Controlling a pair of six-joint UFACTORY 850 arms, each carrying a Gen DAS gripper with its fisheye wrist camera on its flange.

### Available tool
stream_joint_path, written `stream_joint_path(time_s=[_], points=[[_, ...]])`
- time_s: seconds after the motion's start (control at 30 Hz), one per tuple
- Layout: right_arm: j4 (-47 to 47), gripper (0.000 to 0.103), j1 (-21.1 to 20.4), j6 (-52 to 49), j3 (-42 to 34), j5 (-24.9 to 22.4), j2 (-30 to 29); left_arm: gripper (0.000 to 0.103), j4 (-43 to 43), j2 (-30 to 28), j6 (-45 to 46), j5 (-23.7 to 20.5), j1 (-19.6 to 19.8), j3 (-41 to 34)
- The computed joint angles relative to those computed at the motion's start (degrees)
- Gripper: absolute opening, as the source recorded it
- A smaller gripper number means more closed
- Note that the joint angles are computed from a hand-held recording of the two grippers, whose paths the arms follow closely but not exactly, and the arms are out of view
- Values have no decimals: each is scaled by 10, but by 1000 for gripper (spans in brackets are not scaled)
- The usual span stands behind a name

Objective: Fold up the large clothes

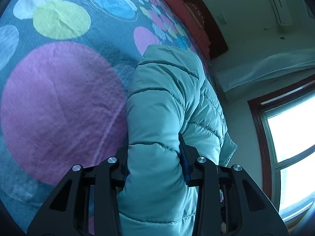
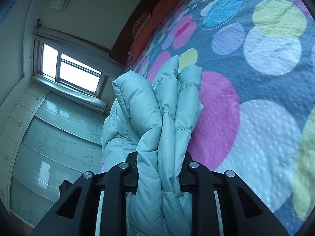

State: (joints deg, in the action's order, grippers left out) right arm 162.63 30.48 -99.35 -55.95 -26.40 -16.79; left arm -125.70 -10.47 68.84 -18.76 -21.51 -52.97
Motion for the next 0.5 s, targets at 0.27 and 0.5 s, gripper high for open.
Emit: stream_joint_path(time_s=[0.27,0.5], points=[[-95,24,15,90,-127,-5,-102,37,1,19,19,1,61,27],[-168,33,13,156,-157,18,-123,43,82,5,-34,-38,90,22]])
